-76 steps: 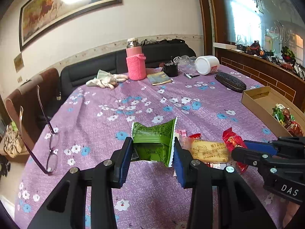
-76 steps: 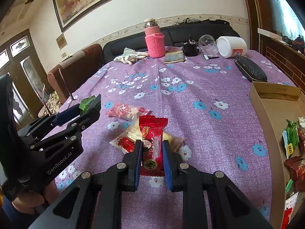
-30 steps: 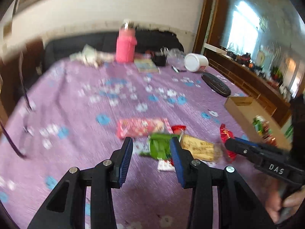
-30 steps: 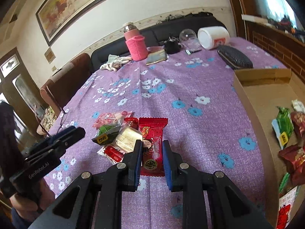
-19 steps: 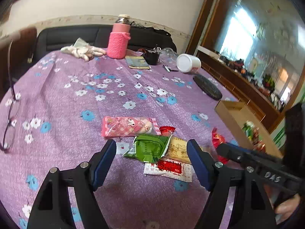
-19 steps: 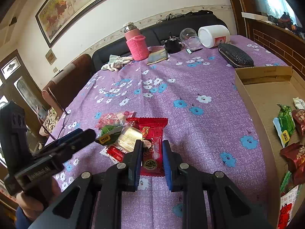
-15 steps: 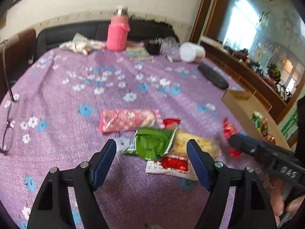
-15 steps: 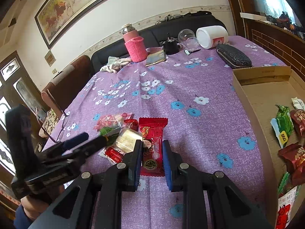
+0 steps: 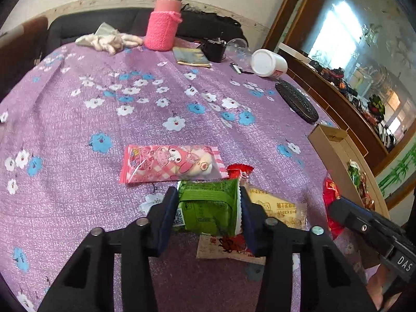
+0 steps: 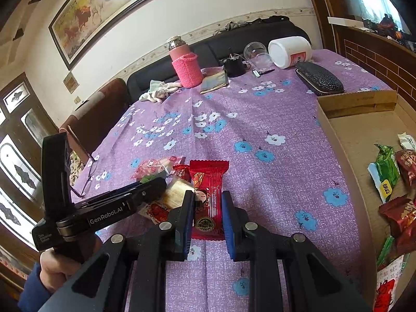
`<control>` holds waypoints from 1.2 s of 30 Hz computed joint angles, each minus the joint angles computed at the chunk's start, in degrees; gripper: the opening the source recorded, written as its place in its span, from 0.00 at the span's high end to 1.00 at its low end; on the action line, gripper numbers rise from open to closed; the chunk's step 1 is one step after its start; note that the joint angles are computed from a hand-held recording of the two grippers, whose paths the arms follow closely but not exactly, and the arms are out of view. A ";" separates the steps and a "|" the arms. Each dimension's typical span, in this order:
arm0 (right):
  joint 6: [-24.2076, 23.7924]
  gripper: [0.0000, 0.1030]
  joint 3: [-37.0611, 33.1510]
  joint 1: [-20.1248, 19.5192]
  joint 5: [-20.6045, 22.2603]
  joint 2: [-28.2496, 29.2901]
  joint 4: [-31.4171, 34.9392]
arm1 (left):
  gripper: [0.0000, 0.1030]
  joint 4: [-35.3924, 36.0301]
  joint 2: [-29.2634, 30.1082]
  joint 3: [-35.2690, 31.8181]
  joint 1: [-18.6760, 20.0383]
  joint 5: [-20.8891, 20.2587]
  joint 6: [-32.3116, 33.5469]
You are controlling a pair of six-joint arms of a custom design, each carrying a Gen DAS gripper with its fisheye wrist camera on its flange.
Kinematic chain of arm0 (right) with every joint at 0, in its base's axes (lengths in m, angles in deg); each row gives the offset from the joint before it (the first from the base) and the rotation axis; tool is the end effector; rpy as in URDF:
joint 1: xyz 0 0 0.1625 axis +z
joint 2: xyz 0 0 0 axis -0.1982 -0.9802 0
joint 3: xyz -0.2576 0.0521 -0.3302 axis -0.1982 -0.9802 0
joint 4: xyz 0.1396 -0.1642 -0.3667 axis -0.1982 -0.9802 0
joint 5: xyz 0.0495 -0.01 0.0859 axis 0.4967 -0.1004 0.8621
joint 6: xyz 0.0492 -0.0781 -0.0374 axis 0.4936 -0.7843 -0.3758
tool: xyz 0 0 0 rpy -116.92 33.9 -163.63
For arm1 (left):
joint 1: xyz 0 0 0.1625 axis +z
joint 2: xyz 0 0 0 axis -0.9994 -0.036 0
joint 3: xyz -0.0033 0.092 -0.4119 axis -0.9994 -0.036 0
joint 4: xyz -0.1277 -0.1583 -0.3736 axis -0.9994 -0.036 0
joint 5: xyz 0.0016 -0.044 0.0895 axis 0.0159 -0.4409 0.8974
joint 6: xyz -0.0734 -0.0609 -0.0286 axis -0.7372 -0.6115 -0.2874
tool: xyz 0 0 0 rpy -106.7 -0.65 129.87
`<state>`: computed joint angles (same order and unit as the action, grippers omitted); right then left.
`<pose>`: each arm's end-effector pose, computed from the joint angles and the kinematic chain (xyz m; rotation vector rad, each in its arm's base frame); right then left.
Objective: Organize snacks
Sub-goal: 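Hold the green packet and red candy bar above the cloth with both grippers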
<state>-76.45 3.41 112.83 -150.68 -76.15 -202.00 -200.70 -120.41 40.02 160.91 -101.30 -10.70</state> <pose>0.2712 -0.7827 0.0462 0.6040 -2.6978 0.8570 -0.0553 -0.8023 0.2279 0.3549 2.5229 -0.8999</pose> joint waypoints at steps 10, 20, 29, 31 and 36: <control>-0.35 0.78 -0.46 0.18 -0.90 0.56 -0.33 | 0.60 -5.84 -2.12 4.12 -1.00 -1.18 3.78; 0.42 0.78 -0.38 0.10 -1.30 0.47 -1.47 | 0.60 -12.13 -2.57 6.67 -2.45 -2.08 9.27; 1.56 0.78 -0.72 -0.16 -2.23 0.48 -2.43 | 0.60 -12.68 -2.54 6.92 -2.60 -2.59 9.77; 2.20 0.78 -0.68 -0.30 -2.45 0.37 -2.86 | 0.60 -12.62 -2.65 7.07 -2.75 -2.84 9.78; 5.43 0.79 0.83 -0.83 -3.06 -1.30 -4.52 | 0.60 -12.73 -2.95 7.82 -3.92 -2.64 10.43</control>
<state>-71.02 4.24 112.00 -153.74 -77.45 -206.51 -213.44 -123.36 47.84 156.99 -103.94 -0.26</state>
